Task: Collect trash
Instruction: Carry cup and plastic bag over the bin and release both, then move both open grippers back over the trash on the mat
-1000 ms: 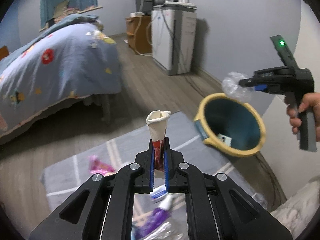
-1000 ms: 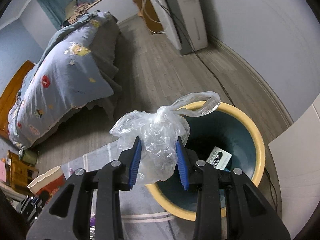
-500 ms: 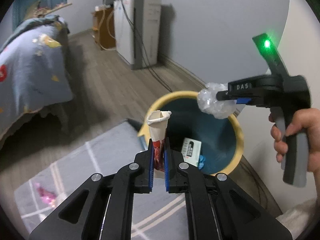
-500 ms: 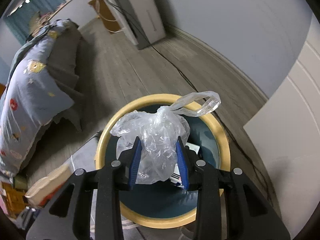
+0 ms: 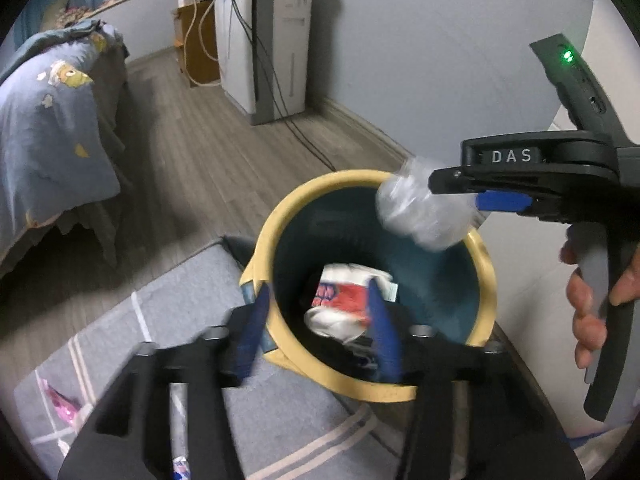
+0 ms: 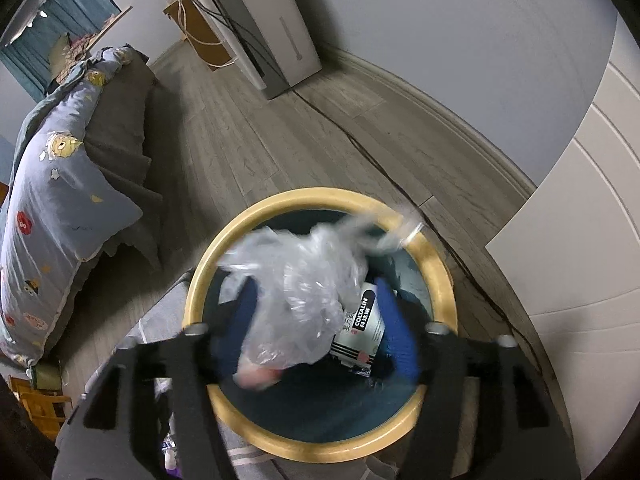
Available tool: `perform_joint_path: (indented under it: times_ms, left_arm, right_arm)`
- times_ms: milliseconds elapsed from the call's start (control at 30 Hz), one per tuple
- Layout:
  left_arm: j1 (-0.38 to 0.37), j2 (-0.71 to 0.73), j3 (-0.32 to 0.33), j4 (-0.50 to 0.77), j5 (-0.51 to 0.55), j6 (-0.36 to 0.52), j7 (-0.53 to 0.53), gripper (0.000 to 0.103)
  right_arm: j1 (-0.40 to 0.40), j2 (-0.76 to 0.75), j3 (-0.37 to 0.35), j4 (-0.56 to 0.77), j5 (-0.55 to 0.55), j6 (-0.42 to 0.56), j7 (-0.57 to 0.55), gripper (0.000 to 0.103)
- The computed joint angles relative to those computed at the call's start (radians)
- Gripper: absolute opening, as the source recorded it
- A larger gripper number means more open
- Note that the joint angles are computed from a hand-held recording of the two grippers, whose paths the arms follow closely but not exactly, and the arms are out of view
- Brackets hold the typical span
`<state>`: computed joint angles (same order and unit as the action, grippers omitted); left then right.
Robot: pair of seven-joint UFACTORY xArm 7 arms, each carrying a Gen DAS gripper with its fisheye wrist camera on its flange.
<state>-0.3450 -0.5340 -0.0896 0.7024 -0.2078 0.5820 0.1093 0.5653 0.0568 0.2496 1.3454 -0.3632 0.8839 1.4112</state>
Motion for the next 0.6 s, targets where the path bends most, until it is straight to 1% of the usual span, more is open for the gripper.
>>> perform_joint_path:
  times_ms: [67,100,167,200,233,267,300,367,433,533,600]
  left_arm:
    - [0.004,-0.013,-0.003,-0.008,0.005,-0.006,-0.006,0.072]
    - [0.007,-0.018,-0.005,-0.013,0.008,-0.007,-0.012,0.075]
    - [0.016,-0.037,-0.009,-0.026,0.020,-0.012,-0.025,0.086]
    - [0.022,-0.046,-0.013,-0.030,0.030,-0.013,-0.031,0.088]
    - [0.027,-0.051,-0.014,-0.033,0.038,-0.017,-0.034,0.091]
    - [0.031,-0.064,-0.015,-0.041,0.048,-0.021,-0.036,0.091]
    - [0.037,-0.071,-0.017,-0.043,0.059,-0.019,-0.039,0.092]
    - [0.053,-0.090,-0.022,-0.047,0.086,-0.007,-0.047,0.093]
    - [0.063,-0.118,-0.012,-0.055,0.102,0.005,-0.043,0.093]
    - [0.091,-0.189,0.001,-0.073,0.132,0.024,-0.037,0.094]
    - [0.124,-0.245,0.007,-0.088,0.172,0.039,-0.018,0.094]
  right_arm:
    - [0.001,0.004,0.000,0.006,0.000,0.009,0.002,0.073]
    - [0.001,0.005,0.000,0.007,0.003,0.007,0.002,0.075]
    - [0.003,0.008,-0.001,0.012,0.002,0.010,0.007,0.083]
    - [0.005,0.011,-0.001,0.019,-0.003,0.017,0.010,0.085]
    - [0.007,0.015,-0.001,0.028,-0.009,0.026,0.014,0.089]
    - [0.010,0.015,-0.001,0.031,-0.014,0.032,0.018,0.095]
    - [0.012,0.017,-0.001,0.036,-0.019,0.035,0.023,0.095]
    - [0.015,0.020,-0.001,0.044,-0.024,0.037,0.026,0.097]
    - [0.020,0.028,-0.001,0.059,-0.030,0.043,0.026,0.097]
    - [0.030,0.039,-0.001,0.081,-0.035,0.032,0.027,0.097]
    - [0.042,0.056,0.000,0.112,-0.049,0.033,0.022,0.097]
